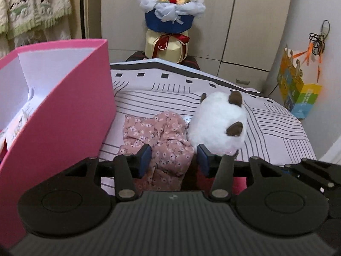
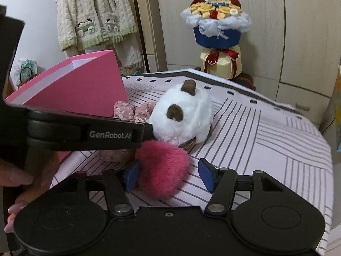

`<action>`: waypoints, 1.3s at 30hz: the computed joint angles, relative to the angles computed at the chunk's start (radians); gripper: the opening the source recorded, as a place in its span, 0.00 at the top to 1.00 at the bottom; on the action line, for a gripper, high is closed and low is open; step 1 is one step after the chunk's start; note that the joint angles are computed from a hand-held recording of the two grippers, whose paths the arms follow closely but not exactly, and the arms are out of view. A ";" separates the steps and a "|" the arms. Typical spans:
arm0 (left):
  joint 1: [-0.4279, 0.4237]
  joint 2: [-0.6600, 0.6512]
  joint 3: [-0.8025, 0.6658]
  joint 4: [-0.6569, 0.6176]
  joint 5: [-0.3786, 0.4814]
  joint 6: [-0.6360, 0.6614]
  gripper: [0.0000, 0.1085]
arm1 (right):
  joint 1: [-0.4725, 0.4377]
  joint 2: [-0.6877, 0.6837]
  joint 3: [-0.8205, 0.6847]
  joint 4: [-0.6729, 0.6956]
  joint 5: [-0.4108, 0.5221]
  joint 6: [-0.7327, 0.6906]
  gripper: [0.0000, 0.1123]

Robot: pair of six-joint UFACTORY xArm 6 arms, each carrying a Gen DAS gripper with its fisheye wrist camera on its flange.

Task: Organize soft objects
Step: 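Move both tools back over the scrunchie and pink pompom on the bed, then grasp the pink pompom with the right tool while the left tool grasps the floral scrunchie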

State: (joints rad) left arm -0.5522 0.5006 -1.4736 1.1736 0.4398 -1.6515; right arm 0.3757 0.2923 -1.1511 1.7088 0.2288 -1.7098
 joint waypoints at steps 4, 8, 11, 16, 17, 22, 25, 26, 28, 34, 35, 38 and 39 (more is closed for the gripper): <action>0.006 0.003 0.006 -0.017 -0.002 0.011 0.52 | -0.009 0.012 -0.005 0.008 0.030 -0.013 0.43; 0.015 0.007 0.008 -0.032 -0.013 0.004 0.45 | -0.001 0.015 -0.007 0.096 0.018 -0.122 0.47; 0.022 0.002 0.018 -0.016 -0.033 -0.037 0.44 | 0.008 0.004 0.003 0.173 0.003 -0.208 0.60; 0.019 0.004 0.020 0.042 -0.025 -0.112 0.44 | 0.017 -0.016 0.018 0.273 -0.041 -0.269 0.61; 0.017 0.005 0.019 0.049 -0.015 -0.117 0.44 | 0.018 -0.023 0.025 0.282 -0.050 -0.265 0.61; -0.005 0.005 0.020 0.069 0.051 -0.110 0.44 | 0.015 -0.074 0.073 0.447 -0.075 -0.363 0.61; -0.010 0.010 0.014 0.087 0.065 -0.137 0.47 | 0.010 -0.104 0.104 0.568 -0.066 -0.449 0.61; -0.010 0.009 0.016 0.090 0.070 -0.145 0.57 | 0.008 -0.113 0.114 0.599 -0.062 -0.465 0.61; -0.009 0.007 0.019 0.073 0.082 -0.143 0.76 | 0.000 -0.131 0.136 0.683 -0.052 -0.517 0.61; -0.012 -0.025 0.059 0.123 0.087 -0.200 0.89 | -0.013 -0.184 0.198 0.837 -0.032 -0.604 0.61; -0.015 -0.035 0.070 0.143 0.088 -0.212 0.89 | -0.013 -0.190 0.203 0.861 -0.037 -0.624 0.61; -0.021 -0.072 0.114 0.193 0.071 -0.251 0.89 | -0.010 -0.208 0.213 0.969 -0.065 -0.733 0.61; -0.022 -0.089 0.135 0.220 0.062 -0.276 0.89 | -0.011 -0.214 0.217 1.011 -0.074 -0.780 0.61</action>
